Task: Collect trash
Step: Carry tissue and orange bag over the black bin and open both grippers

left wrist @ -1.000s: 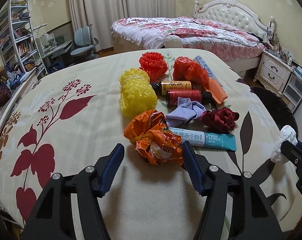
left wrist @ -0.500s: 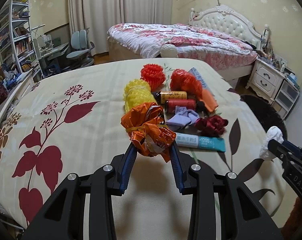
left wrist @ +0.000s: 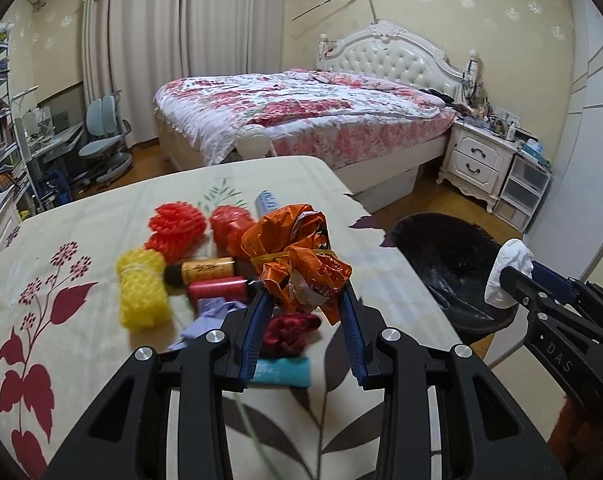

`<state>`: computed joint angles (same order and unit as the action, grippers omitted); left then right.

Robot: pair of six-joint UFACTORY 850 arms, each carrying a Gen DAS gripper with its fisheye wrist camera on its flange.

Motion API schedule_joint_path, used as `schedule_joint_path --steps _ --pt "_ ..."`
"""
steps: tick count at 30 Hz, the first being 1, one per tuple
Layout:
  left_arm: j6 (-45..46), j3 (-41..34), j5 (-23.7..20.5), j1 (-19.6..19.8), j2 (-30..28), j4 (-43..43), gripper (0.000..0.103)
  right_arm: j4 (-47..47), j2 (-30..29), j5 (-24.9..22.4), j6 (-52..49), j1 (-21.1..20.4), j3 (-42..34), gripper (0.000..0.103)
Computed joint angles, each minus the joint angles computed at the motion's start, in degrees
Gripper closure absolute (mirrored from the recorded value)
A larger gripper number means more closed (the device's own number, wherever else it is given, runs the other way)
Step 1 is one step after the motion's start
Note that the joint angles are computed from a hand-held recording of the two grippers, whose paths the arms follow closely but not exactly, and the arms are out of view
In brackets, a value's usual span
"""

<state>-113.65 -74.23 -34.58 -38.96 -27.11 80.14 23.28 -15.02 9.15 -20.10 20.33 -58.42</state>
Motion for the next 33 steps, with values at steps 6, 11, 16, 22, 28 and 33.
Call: schedule_joint_path --steps 6,11,16,22,28,33 --pt "8.3 -10.9 2.2 0.6 -7.8 -4.0 0.067 4.7 -3.7 -0.5 -4.8 -2.9 -4.1 0.067" --pt "15.9 -19.1 3.0 1.2 -13.7 -9.1 0.067 3.1 -6.9 -1.8 -2.1 -4.9 -7.7 0.067" --pt "23.1 -26.2 3.1 1.8 -18.7 -14.4 0.067 0.9 -10.2 -3.4 1.7 -6.7 -11.0 0.067" --pt "30.7 -34.1 1.8 1.9 -24.2 -19.7 0.067 -2.8 -13.4 -5.0 6.8 -8.2 -14.3 0.067" --pt "37.6 -41.4 0.4 2.4 -29.0 -25.7 0.066 1.9 -15.5 -6.3 3.6 -9.1 -16.8 0.067" --pt "41.6 -44.9 -0.3 2.7 -31.2 -29.1 0.062 4.1 -16.9 -7.0 2.9 -9.6 -18.3 0.064"
